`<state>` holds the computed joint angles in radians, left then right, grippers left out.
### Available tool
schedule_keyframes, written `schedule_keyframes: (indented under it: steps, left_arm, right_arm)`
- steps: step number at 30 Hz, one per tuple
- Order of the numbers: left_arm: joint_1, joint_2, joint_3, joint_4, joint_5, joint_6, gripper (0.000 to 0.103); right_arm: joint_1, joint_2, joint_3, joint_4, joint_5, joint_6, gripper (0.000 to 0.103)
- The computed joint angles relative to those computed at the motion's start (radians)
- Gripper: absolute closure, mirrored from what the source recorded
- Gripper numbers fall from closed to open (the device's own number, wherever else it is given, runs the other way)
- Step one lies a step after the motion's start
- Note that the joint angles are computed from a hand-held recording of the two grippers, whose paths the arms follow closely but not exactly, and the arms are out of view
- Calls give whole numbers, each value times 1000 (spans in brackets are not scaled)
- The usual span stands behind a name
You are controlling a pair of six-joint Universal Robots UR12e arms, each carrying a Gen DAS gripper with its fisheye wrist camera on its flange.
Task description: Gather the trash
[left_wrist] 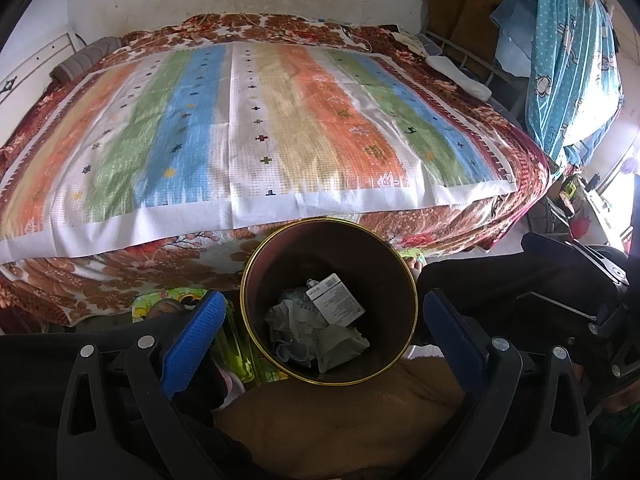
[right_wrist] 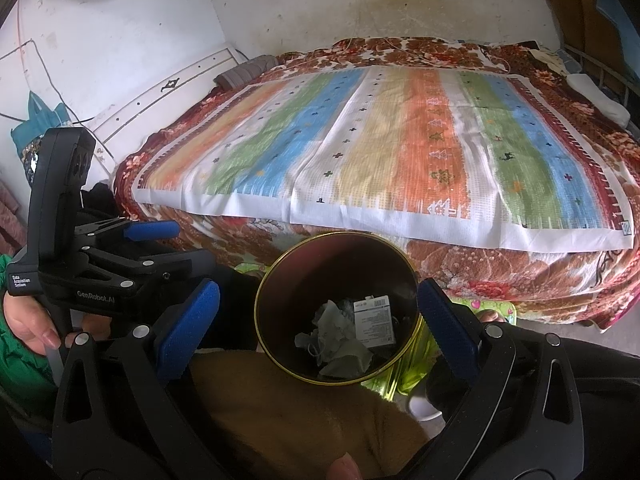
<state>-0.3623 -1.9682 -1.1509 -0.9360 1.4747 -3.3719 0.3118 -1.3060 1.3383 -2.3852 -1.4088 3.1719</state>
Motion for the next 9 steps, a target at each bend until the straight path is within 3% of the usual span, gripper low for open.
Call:
schedule_keyframes:
  steps: [9]
  left_arm:
    - [2,-1,4,-7,-8,-2,6]
  right_arm:
    - [2,1,-1,0,-2,2,9]
